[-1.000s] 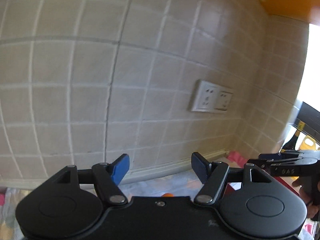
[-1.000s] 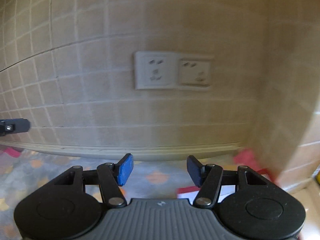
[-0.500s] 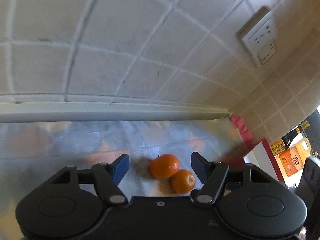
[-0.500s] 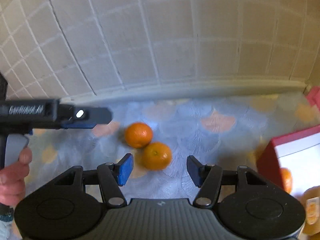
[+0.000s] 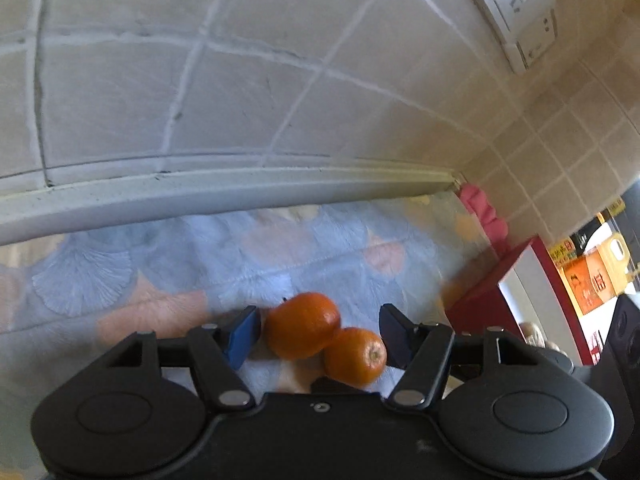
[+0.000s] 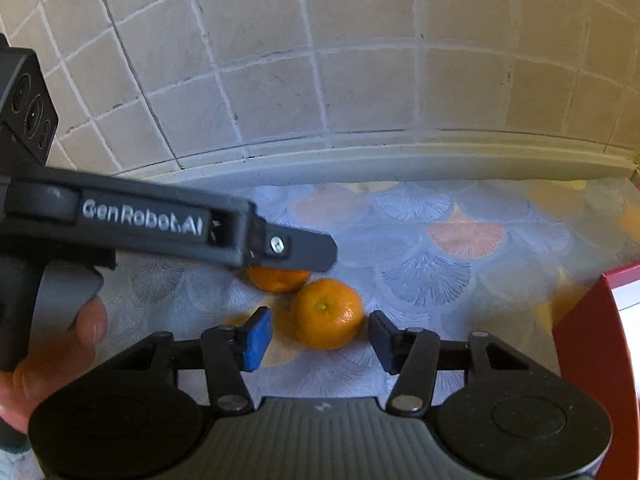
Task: Organize fruits
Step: 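Grasp one orange with the left tool while the right tool grasps the other orange, then carry both oranges into the white box and release them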
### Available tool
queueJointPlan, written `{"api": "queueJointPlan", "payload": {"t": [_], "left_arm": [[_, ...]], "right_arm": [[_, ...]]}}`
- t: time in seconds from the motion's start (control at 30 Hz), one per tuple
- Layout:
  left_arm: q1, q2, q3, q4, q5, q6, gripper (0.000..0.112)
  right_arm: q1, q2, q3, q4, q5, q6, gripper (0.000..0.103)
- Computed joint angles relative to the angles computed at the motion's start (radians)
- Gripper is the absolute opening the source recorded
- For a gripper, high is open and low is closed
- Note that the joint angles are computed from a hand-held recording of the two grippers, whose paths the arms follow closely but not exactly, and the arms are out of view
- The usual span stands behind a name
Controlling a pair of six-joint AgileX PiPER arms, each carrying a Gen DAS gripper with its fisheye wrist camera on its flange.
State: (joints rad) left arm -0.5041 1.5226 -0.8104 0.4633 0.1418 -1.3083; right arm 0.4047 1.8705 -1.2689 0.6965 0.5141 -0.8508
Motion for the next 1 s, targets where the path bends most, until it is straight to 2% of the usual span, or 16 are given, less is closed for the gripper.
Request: {"api": "queueJointPlan", "payload": {"t": [0.1,0.17,0.23,0.33,0.47,0.57,0.63,0.83,1.0], "left_arm": [[-0.003,-0.002,0.009,0.043,-0.004,-0.045,0.073],[-0.01,0.001,0.005,0.107,0.011,-0.115,0.063],[-0.016,0.006,-0.006,0.116,0.038,-0.117,0.048],[-0.032,0.004,-0.018,0.143,0.07,-0.115,0.047],[-0.097,-0.009,-0.047,0.289,0.156,-0.255,0.046],[-0.148,-0.04,-0.072,0.365,0.213,-0.319,0.046],[-0.197,-0.06,-0.114,0.393,0.282,-0.329,0.046],[-0.349,-0.046,-0.332,0.489,0.467,-0.313,0.046],[-0.431,0.086,-0.609,0.507,0.537,-0.2,0.046]], "right_arm": [[0.01,0.0,0.007,-0.005,-0.022,0.002,0.05],[0.011,-0.001,0.009,-0.005,-0.029,0.005,0.043],[0.008,0.003,0.006,0.009,-0.027,-0.006,0.041],[-0.005,0.002,0.005,0.035,-0.009,-0.022,0.041],[-0.02,-0.022,0.012,0.035,0.029,-0.029,0.04],[-0.033,-0.087,0.05,0.023,0.03,-0.042,0.04],[-0.05,-0.138,0.073,0.005,0.028,-0.041,0.04],[-0.218,-0.31,0.11,0.073,0.066,-0.114,0.04],[-0.418,-0.373,0.082,0.113,0.094,-0.146,0.04]]}}
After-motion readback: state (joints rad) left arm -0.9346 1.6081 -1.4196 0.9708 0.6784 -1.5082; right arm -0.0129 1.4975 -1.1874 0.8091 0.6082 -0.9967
